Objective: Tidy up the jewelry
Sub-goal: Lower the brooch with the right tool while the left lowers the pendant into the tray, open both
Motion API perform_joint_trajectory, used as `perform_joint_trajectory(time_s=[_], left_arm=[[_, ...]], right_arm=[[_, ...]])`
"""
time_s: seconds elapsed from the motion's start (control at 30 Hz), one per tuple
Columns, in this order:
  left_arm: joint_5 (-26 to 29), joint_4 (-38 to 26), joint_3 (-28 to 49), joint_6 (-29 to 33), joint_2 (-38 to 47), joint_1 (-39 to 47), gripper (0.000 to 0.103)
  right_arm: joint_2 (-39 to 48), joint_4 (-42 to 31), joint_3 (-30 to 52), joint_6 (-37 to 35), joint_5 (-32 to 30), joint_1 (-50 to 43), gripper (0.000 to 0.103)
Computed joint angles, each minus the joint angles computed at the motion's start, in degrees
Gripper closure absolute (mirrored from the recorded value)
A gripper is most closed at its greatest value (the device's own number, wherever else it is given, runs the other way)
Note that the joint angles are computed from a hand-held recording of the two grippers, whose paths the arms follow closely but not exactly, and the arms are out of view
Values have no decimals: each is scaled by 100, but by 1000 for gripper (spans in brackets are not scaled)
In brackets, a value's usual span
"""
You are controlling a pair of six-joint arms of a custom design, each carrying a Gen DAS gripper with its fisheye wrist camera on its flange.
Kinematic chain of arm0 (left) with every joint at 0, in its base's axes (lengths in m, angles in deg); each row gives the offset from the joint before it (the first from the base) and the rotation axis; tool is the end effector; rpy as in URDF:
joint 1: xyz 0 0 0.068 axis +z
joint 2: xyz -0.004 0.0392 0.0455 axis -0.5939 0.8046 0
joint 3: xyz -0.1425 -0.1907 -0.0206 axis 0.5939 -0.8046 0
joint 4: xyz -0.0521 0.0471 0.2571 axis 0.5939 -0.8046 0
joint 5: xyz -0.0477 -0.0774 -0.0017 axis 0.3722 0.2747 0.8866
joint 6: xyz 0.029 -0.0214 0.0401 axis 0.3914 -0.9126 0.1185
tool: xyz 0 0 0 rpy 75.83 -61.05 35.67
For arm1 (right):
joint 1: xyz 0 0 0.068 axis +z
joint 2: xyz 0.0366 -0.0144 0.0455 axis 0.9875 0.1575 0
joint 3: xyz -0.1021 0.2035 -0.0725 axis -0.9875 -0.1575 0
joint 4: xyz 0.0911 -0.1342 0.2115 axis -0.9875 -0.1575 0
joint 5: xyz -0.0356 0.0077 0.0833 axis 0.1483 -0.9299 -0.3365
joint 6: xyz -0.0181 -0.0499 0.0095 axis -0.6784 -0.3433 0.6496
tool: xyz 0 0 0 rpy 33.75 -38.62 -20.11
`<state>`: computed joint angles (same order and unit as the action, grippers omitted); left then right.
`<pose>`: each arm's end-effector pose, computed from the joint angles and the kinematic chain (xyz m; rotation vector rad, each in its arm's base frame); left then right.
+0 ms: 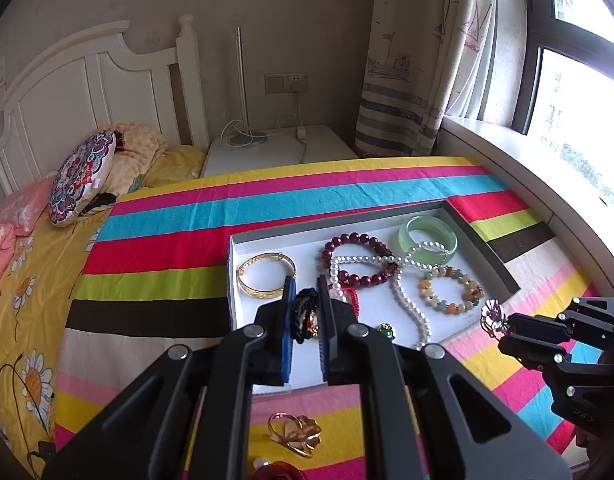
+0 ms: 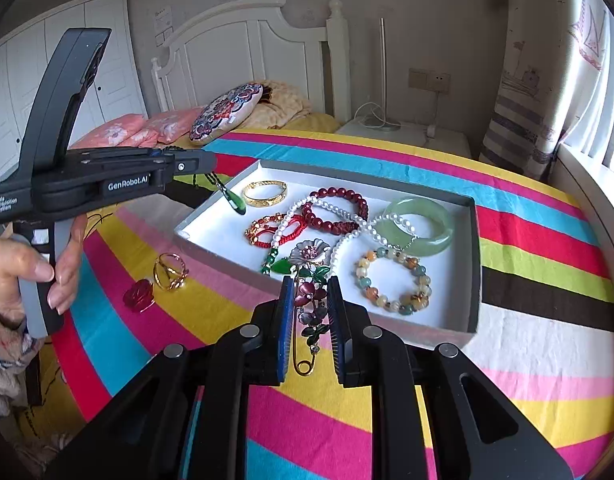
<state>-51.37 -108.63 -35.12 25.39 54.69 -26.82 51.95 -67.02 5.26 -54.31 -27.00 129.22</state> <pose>0.2022 0.0197 0.2257 0.4788 2.2464 -0.1946 0.1166 0.1130 0.2040 -0.2540 2.2788 0.2939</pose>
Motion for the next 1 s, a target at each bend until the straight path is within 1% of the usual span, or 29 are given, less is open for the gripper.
perform_joint_trajectory(time_s=[0.1,0.2,0.37,0.43,0.47,0.5,0.57,0.6,0.67,0.7,0.73,0.77,0.8,0.83,0.9,0.93,0.97,1.0], left_arm=[[-398,335,-10,-125,383,-263,93],[-654,617,-37,-154,767,-397,93],[-972,956,-58,-115,1204,-507,93],[-1082,1025,-59,-84,1303,-513,92],[-1119,1007,-36,-55,1372,-513,83],[-1105,995,-38,-28,1393,-491,61],[-1060,1153,-237,6,1158,-396,35],[-1050,1202,-337,31,1005,-354,33],[-966,1076,-356,119,865,-246,33],[-882,1010,-367,164,771,-144,32],[-816,962,-397,188,649,-49,30],[-723,915,-436,221,517,83,25],[-603,843,-472,260,370,246,22],[-502,753,-490,286,233,395,21],[-269,549,-557,384,-89,809,13],[-110,434,-616,482,-286,1067,11],[106,316,-671,643,-461,1395,8],[345,224,-751,816,-645,1773,4]], right_arm=[[828,671,148,-192,-538,-574,85],[1635,1162,331,-241,-814,-909,85],[2546,1620,617,-89,-1248,-1242,85],[2816,1669,729,-34,-1226,-1236,85],[2894,1706,744,17,-1206,-1227,85],[2944,1758,733,52,-1269,-1249,84],[2906,1839,634,117,-1418,-1299,84],[2810,1864,554,144,-1425,-1296,84],[2539,1855,404,176,-1413,-1290,82],[2375,1809,347,194,-1423,-1298,75],[2170,1770,272,222,-1412,-1284,71],[1928,1718,191,233,-1376,-1258,65],[1694,1636,135,245,-1281,-1180,63],[1490,1513,116,259,-1150,-1066,63],[1015,1238,42,304,-928,-827,63],[745,1096,-24,362,-809,-673,63],[525,950,-66,431,-669,-506,62],[294,790,-126,513,-486,-304,57]])
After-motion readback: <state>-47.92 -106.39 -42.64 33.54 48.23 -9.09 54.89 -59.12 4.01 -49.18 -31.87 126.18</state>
